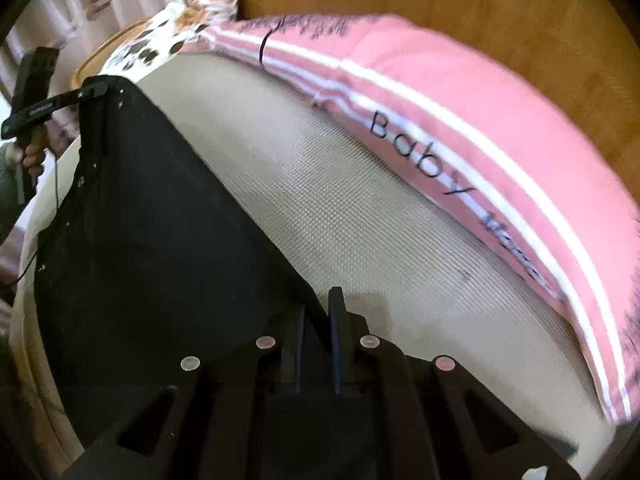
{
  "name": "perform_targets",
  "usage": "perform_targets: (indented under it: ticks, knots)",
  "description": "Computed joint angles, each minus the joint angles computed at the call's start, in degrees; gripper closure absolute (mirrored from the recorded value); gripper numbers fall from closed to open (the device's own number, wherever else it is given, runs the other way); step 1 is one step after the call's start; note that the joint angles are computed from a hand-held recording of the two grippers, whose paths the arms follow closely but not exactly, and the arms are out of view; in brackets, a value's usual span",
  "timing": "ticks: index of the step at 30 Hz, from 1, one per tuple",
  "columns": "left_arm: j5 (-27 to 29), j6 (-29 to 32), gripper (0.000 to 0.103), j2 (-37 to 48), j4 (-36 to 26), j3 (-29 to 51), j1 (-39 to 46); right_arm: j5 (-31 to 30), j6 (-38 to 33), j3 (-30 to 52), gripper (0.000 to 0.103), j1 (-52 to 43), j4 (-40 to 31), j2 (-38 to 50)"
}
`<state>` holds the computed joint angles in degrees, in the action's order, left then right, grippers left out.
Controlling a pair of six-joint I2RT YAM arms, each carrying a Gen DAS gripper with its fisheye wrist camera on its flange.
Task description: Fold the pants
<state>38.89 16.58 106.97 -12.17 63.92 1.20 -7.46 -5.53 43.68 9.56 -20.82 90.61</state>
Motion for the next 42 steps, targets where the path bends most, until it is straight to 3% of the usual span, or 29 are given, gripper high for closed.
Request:
perform_targets:
  ticks: [8,11,14,16,19,21,27,30,33,38,40,42]
  knots:
    - [6.68,9.63,0.096,-13.01,-8.25,-8.04,6.51,15.66,20.26,-7.31,0.097,18.07,-13.72,-24.92]
    - [9.66,17.60,0.095,-18.39,-15.27,-11.51,10.69,23.11,35.23,-9.25,0.097,32.41,-22.45,-32.71]
    - [11.45,28.43,0.095,-22.20,-24.88,-14.18,15.47,27.41,50.24,-10.83,0.097,45.15,-27.17,-35.08]
    - [11.72,35.59,0.095,-24.14,-30.46,-16.08,18.69,29.74,63.77,-11.90,0.098,56.51,-30.03,-34.90]
    - [10.60,46.85,0.095,-25.07,-38.33,-18.61,23.74,30.48,78.33,-13.64,0.098,67.67,-29.72,-32.14]
    - [7.69,53.58,0.095,-25.85,-39.66,-21.49,26.16,30.54,85.98,-14.68,0.098,73.87,-28.07,-29.26]
    - [-3.06,59.77,0.095,-26.99,-33.36,-30.77,27.88,27.79,94.60,-17.28,0.098,81.67,-18.75,-20.23]
    - [-6.21,58.41,0.092,-26.64,-29.11,-33.58,27.40,26.88,97.09,-18.39,0.098,83.30,-14.12,-15.93]
    - [-7.64,57.97,0.084,-29.08,-26.92,-35.78,27.13,26.57,98.39,-17.96,0.096,83.52,-11.15,-10.75]
    - [-10.97,55.90,0.058,-31.82,-25.89,-36.57,27.25,27.73,100.89,-15.20,0.084,84.44,-12.42,-7.80]
    - [-12.37,55.22,0.053,-32.30,-27.30,-35.88,28.37,28.58,103.26,-13.73,0.069,86.07,-15.04,-7.97]
    - [-12.70,54.96,0.052,-31.03,-30.84,-33.63,30.70,29.78,106.69,-12.66,0.062,88.59,-18.73,-9.92]
